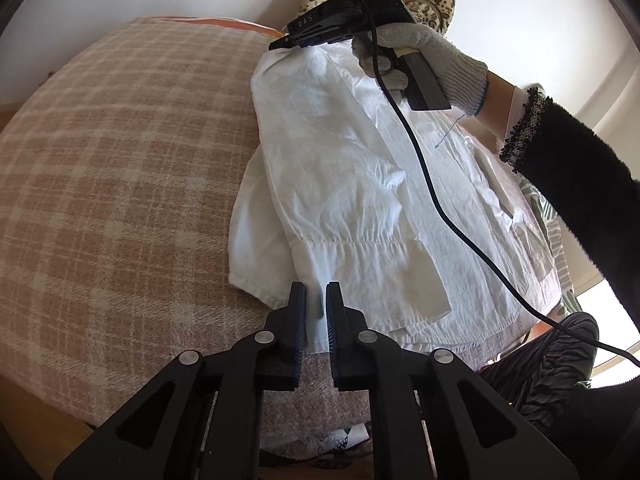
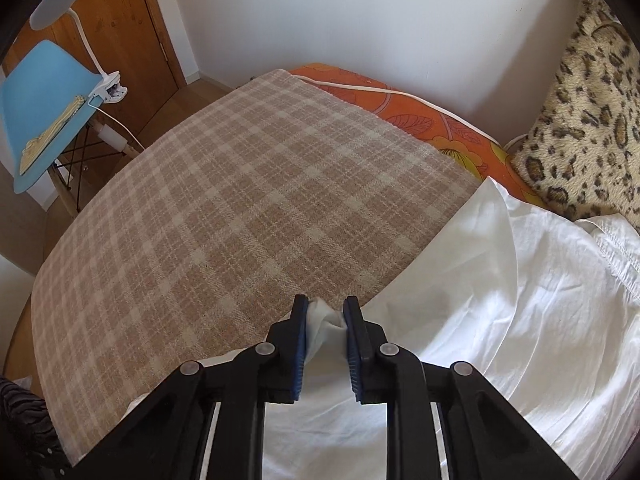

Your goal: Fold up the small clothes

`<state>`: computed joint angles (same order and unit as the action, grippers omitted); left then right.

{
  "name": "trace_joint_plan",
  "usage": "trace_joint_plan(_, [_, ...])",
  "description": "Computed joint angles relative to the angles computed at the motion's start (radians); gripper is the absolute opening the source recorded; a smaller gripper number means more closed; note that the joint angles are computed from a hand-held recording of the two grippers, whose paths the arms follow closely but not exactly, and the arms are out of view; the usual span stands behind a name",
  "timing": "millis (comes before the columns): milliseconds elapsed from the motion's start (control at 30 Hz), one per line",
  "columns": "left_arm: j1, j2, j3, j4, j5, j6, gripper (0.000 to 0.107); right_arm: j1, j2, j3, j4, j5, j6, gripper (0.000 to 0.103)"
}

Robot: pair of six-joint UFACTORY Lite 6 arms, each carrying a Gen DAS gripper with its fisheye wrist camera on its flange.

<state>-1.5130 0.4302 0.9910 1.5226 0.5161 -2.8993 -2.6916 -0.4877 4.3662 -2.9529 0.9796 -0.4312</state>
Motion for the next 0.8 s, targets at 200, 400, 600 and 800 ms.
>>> trace_joint_plan(200, [-0.002, 0.052, 0.086, -0.166, 0.033, 0.235, 0.023, 0.029, -0.011, -0.020, -0.072, -0.038, 0.099, 0.004])
trace_joint_plan(400, [-0.024, 0.026, 0.077, -0.245, 0.091, 0.313, 0.001, 0.032, -0.010, -0.029, -0.078, -0.041, 0.123, 0.004])
trace_joint_plan(600, [-0.026, -0.053, 0.002, -0.290, 0.099, 0.336, 0.001, 0.028, -0.025, -0.039, -0.078, -0.060, 0.150, 0.005])
trace_joint_plan(800, [-0.071, -0.007, 0.135, -0.439, 0.282, 0.513, 0.013, -0.066, 0.069, 0.018, 0.082, -0.046, 0.068, 0.026])
